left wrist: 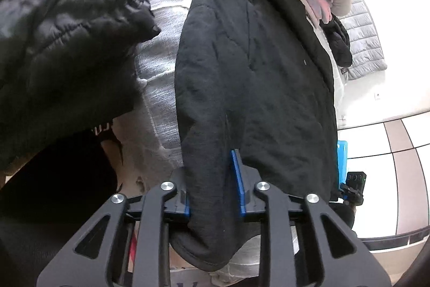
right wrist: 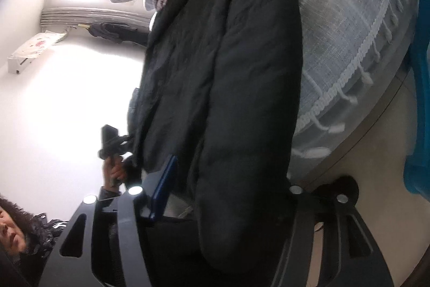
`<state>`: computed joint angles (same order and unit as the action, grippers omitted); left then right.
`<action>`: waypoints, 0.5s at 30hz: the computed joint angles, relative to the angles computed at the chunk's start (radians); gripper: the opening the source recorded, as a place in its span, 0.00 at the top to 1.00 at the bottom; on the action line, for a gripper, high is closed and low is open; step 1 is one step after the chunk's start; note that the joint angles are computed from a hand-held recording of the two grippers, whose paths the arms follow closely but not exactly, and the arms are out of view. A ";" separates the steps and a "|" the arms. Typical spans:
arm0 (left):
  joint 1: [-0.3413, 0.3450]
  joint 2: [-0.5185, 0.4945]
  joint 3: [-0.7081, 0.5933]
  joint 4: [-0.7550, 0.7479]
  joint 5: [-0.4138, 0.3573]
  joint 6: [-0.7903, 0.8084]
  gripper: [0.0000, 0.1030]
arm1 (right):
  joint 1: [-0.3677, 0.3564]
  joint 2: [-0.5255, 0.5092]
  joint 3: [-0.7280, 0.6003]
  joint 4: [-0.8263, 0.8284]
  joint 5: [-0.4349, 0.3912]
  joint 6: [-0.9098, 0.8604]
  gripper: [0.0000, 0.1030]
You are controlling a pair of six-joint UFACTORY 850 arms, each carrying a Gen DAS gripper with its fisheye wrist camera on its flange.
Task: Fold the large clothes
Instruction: 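Lift the gripped hem with both tools and fold it over toward the collar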
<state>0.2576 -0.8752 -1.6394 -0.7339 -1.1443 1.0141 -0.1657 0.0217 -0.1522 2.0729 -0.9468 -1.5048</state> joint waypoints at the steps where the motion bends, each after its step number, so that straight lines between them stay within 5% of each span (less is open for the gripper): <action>1: 0.000 -0.003 -0.003 0.002 -0.004 -0.006 0.74 | -0.004 0.019 0.003 -0.008 -0.006 0.004 0.37; 6: -0.011 0.003 0.008 0.007 0.014 0.005 0.68 | 0.029 0.075 -0.012 -0.022 0.068 0.029 0.39; 8: -0.013 0.019 0.027 0.008 0.033 0.025 0.68 | 0.059 0.090 -0.030 -0.059 0.152 0.083 0.58; 15: -0.012 0.012 0.003 0.026 0.011 -0.005 0.68 | 0.021 0.200 -0.041 -0.323 0.186 0.334 0.58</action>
